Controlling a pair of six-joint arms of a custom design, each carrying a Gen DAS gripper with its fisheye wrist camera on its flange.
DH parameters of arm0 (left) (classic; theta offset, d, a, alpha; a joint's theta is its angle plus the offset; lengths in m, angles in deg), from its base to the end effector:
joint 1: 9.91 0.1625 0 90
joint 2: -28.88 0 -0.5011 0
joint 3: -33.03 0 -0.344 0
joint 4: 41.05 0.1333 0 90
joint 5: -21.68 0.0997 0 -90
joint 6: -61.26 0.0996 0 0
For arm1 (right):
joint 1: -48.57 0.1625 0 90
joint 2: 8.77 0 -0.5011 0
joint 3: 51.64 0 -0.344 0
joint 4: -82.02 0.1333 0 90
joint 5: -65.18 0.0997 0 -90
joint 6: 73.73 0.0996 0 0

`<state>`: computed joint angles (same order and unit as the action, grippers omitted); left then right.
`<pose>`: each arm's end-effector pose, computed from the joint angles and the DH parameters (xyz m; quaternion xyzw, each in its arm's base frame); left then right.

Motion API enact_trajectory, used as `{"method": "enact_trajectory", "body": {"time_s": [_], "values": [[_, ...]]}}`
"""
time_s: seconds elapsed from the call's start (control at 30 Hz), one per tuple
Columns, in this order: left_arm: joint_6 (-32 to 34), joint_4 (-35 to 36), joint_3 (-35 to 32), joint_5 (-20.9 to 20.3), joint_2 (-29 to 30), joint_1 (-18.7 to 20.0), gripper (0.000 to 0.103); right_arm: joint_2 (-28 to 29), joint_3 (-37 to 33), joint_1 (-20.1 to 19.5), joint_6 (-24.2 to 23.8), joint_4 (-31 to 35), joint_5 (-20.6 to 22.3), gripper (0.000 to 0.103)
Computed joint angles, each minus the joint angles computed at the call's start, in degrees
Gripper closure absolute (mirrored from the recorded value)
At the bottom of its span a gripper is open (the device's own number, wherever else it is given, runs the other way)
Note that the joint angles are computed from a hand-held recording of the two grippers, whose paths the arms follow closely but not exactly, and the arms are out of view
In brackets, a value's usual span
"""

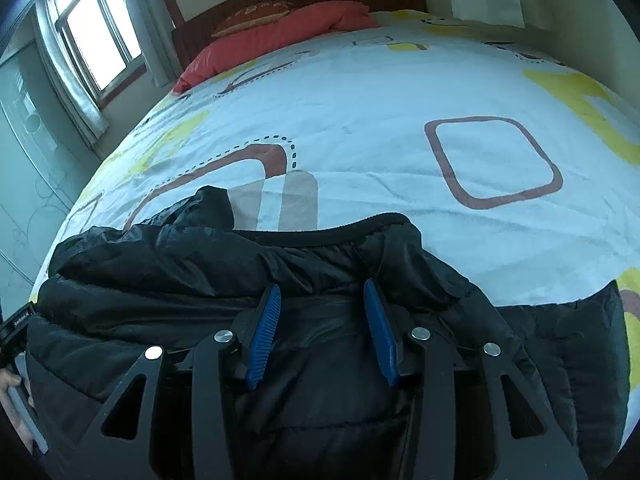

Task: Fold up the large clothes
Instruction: 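Open both grippers to release the folded hem and press it flat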

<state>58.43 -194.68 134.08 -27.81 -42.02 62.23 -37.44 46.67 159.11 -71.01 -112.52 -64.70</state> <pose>0.0086 -0.6188 0.4551 0.0186 0.9037 -0.3254 0.2776 0.3053 -0.6169 0.0748 0.0379 -0.9018 0.3417 0.2618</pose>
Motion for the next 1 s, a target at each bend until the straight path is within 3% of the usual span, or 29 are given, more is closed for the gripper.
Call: {"method": "enact_trajectory", "body": {"time_s": [0.13, 0.23, 0.37, 0.5, 0.67, 0.8, 0.87, 1.0], "values": [[-5.1, 4.04, -0.22, -3.03, -4.04, -0.35, 0.032, -2.74, 2.14, 1.23, 3.68, 2.72, -0.34, 0.054], [-8.82, 4.15, 2.29, -4.62, -9.34, -0.89, 0.03, -5.7, 8.57, 2.86, 4.83, -4.02, -1.7, 0.04], [-11.41, 2.51, 8.32, -4.47, -17.08, -1.79, 0.026, -10.67, 20.53, 4.52, 9.65, -11.97, -2.27, 0.039], [-17.54, 1.89, 16.29, -7.0, -26.21, -1.16, 0.025, -13.07, 33.4, 6.14, 17.14, -23.49, -2.83, 0.038], [-24.24, -0.83, 26.12, -12.58, -35.31, 0.22, 0.025, -7.83, 46.87, 7.18, 28.9, -43.67, 0.33, 0.037], [-27.1, -4.68, 31.67, -18.63, -38.28, 1.99, 0.025, -0.27, 51.51, 4.95, 34.17, -59.22, 8.96, 0.037], [-27.68, -6.65, 32.42, -19.49, -37.61, 2.75, 0.025, 1.28, 50.53, 3.71, 34.33, -60.61, 11.74, 0.037], [-29.96, -11.98, 32.4, -18.3, -33.96, 2.7, 0.025, 2.23, 46.06, 3.07, 33.33, -60.84, 11.29, 0.034]]}}
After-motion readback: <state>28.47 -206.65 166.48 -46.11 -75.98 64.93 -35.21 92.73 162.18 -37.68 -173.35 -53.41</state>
